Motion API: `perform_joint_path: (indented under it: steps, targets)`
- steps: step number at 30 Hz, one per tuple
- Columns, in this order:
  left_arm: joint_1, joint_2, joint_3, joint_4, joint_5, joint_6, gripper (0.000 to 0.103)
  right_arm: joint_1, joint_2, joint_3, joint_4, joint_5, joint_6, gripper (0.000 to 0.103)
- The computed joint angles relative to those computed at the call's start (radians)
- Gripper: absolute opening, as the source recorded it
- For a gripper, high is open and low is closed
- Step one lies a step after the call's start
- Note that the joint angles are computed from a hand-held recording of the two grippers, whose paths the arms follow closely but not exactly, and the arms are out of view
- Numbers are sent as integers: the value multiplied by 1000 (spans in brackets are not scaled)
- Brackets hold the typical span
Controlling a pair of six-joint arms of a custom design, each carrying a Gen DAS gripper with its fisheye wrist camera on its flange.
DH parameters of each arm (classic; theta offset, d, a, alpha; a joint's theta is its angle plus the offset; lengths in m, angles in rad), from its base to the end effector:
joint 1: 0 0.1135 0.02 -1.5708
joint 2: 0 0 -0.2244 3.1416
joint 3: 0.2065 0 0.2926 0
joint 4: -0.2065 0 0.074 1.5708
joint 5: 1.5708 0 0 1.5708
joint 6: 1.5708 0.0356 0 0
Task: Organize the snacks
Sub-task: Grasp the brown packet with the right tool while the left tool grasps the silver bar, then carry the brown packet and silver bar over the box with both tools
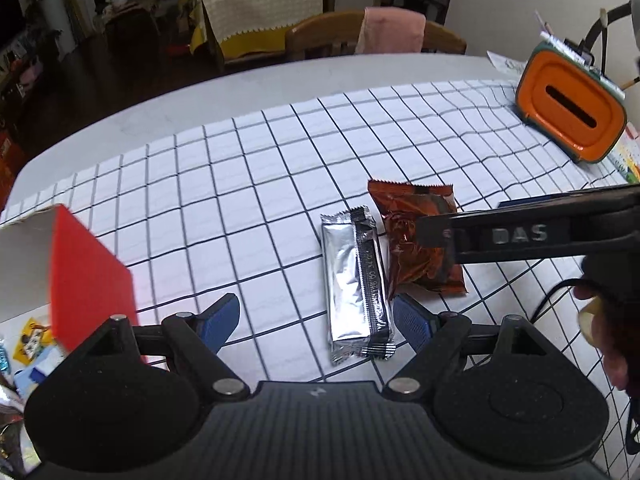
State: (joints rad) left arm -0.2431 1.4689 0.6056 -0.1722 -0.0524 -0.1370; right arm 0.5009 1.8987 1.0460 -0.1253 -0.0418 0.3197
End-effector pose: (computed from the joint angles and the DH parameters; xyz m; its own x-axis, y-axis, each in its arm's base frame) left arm 0.2769 -0.0667 0.0639 -0.8563 0.0719 -0.5115 0.0984 0.9948 -0.0250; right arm 0.3388 0.1872 0.0589 -0.8479 -0.1062 -0.5195 -0.2463 0.9465 0.2085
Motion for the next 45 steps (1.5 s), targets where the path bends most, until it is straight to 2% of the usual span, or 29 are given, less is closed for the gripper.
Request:
perform_joint_path:
  steps: [3,9,11,15,25,27,28,32,37,45]
  targets:
    - [-6,63,29,21,4,6,84,-2,66,48,3,-3,1,86]
    - [-16,165,89,42,11,18,84,4,154,120,-8,-11,-19,70]
    - [-18,197,111,44,15,21,84,0,161,125,-7,-21,-26,55]
    - [-13,260,160,42,31,23,84,-18,152,121,-4,-41,-51,40]
    - [-17,406,278,28,18,13,82,-83,64,32,11,-34,-85,39]
    - [-21,430,299,21,4,14,69,-89,39,8,15,-36,-86,39]
    - [-18,441,310,13,12,14,59,-88,28,-2,17,-35,-86,39]
    - [-28,445,311,18,0,20,42,-76,-15,-43,22,-24,-87,39]
    - [-45,431,296,19,-22,-1,42,-61,-88,-106,17,-16,-84,39]
    - [-61,251,168,-24,-44,-46,42,-18,-219,-209,-9,-3,-63,39]
